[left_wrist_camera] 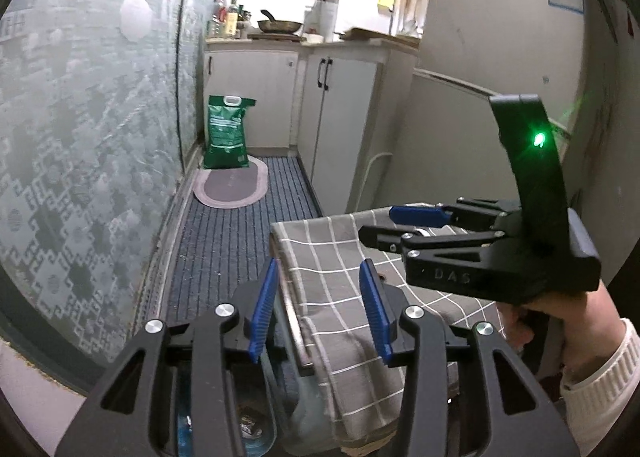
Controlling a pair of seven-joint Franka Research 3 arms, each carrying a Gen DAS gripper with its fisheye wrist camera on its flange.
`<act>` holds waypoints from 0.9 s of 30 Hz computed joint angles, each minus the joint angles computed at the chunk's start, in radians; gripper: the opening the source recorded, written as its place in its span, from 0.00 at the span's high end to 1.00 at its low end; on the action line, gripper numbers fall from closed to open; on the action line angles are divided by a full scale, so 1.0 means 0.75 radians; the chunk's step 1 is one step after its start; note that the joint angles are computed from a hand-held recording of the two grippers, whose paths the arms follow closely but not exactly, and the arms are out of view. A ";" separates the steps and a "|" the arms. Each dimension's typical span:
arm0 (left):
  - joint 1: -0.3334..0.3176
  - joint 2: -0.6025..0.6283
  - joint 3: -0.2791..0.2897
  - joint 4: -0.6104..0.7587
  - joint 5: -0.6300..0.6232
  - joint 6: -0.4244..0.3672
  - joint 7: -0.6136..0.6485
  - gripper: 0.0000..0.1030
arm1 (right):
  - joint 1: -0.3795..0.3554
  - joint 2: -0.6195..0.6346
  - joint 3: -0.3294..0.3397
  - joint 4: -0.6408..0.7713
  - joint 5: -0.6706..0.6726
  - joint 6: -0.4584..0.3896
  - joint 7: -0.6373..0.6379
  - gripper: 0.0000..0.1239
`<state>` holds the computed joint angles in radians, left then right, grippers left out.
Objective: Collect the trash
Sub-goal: 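Move both grippers back over the stool toward the remaining items, then grasp the brown shell piece with the left gripper while the right gripper grasps the white cap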
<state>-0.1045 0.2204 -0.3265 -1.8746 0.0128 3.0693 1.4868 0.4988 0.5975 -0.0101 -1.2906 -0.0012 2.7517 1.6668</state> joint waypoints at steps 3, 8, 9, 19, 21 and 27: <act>-0.042 0.052 0.022 0.056 0.046 -0.028 -0.028 0.57 | -0.008 -0.025 -0.016 -0.049 -0.005 0.012 0.008 0.63; -0.102 0.150 0.051 0.166 0.122 -0.111 -0.063 0.54 | -0.025 -0.078 -0.043 -0.144 -0.029 0.037 0.025 0.63; -0.118 0.169 0.060 0.190 0.141 -0.130 -0.073 0.54 | -0.030 -0.085 -0.044 -0.158 -0.031 0.042 0.028 0.63; -0.198 0.333 0.077 0.384 0.217 -0.275 -0.109 0.54 | -0.092 -0.126 -0.039 -0.239 -0.019 0.047 0.032 0.63; -0.208 0.360 0.079 0.418 0.224 -0.297 -0.112 0.54 | -0.098 -0.129 -0.041 -0.248 -0.022 0.043 0.031 0.63; -0.249 0.452 0.110 0.543 0.257 -0.372 -0.143 0.54 | -0.117 -0.138 -0.045 -0.282 -0.024 0.036 0.032 0.59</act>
